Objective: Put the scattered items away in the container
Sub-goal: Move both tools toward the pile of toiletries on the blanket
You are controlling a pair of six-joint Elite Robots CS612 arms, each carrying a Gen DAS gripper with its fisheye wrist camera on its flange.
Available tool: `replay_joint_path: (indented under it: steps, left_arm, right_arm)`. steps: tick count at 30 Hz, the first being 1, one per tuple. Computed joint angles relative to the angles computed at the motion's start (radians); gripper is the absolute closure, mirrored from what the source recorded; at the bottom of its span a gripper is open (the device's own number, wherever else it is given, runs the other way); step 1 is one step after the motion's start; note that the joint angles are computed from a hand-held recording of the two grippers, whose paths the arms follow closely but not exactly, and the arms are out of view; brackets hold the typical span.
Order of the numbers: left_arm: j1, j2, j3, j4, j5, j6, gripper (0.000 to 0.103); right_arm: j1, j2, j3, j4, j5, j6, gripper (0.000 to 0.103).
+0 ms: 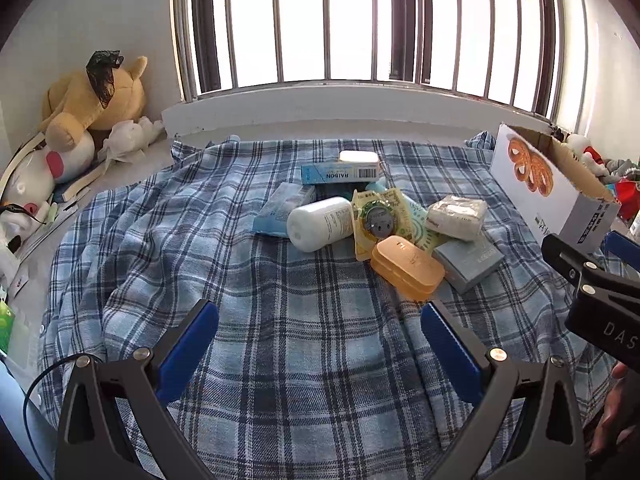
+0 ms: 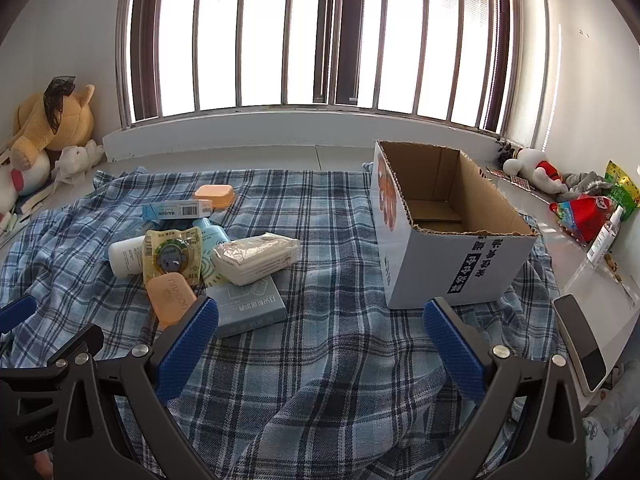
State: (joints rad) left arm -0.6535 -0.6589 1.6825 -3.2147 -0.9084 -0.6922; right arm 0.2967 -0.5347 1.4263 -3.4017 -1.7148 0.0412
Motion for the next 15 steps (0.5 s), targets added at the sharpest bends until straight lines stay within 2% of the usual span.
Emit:
replay_joint_path:
  steps: [8,12,15]
  left_arm:
    - [0.003,-0.046,-0.003,0.008,0.029,0.012,0.000]
    - [0.008,-0.074,-0.009,-0.007,0.003,0.021,0.000]
    - [0.008,-0.088,-0.028,0.027,0.021,0.034,0.000]
  right_arm:
    - [-0.017,-0.027,0.011,0.001,0.043,0.040,0.001]
    - [-0.016,-0.048,0.007,0.009,0.007,0.037,0.001]
    - [-0.023,-0.068,0.003,0.032,0.042,0.026,0.001]
